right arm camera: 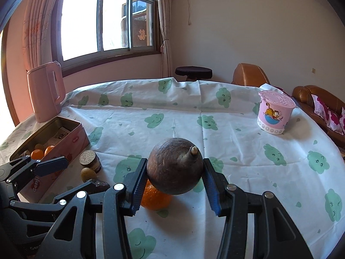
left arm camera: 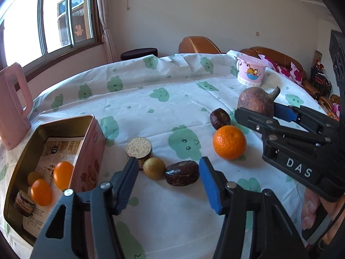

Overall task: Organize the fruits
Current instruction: 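Grasp a dark brown date with the left gripper while the right gripper holds the brown fruit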

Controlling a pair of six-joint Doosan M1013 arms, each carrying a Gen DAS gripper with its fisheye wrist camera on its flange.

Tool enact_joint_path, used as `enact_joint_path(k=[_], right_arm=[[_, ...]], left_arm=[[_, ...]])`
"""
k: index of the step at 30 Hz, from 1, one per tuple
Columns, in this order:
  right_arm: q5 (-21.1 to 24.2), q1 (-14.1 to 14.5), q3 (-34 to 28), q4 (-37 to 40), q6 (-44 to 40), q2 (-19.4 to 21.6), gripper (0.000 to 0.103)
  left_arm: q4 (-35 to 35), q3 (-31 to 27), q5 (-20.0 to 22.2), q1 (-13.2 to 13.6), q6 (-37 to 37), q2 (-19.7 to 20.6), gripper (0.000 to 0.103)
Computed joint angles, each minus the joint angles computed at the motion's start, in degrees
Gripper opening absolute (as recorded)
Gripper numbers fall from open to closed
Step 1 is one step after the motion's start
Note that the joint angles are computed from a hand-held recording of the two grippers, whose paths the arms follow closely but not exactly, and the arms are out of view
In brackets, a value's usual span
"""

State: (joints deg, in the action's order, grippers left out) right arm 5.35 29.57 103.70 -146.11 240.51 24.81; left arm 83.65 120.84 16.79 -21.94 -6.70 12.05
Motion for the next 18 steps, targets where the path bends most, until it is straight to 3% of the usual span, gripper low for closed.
enact_joint_path(k=[2,5,6,8,10,13,18], right_arm=[[0.6,0.0,0.3,-4.1,4.1,-0.1,0.051],[0.3,0.1,0.2,-4.6,4.0,-0.1,0.051],[0.4,0.2,0.2,-4.7,4.0,-0.1,0.051],[0.1,0.1,0.2,-8.1,7.3,-0.1,0.051],[-0.2,-0.1,0.2,-12.9,12.4,-0.1,0.051],[0.4,-0.3,0.5,-18.0,18.0,-0.2,0.051],[2.4,-0.3,1.4,-26.0,25.4,-0.6,0.051]], left_arm=[[-6.9,-0.8,-1.6,0.3,7.8,0.5,0.054],[-7.6,-1.2,-0.7,-0.2,9.3,0.9,0.052],[-7.7,-1.3,-0.3,-0.4,9.6,1.0,0.043],[-9.0,-1.4,-0.7,-0.5,11.6,1.0,0.036],[-8.4,-1.3,-0.6,-0.5,10.8,0.9,0.036],[-4.9,-0.8,-1.2,-0.1,6.1,0.5,0.036],[9.2,0.8,-0.1,-0.3,-9.1,-0.5,0.035]])
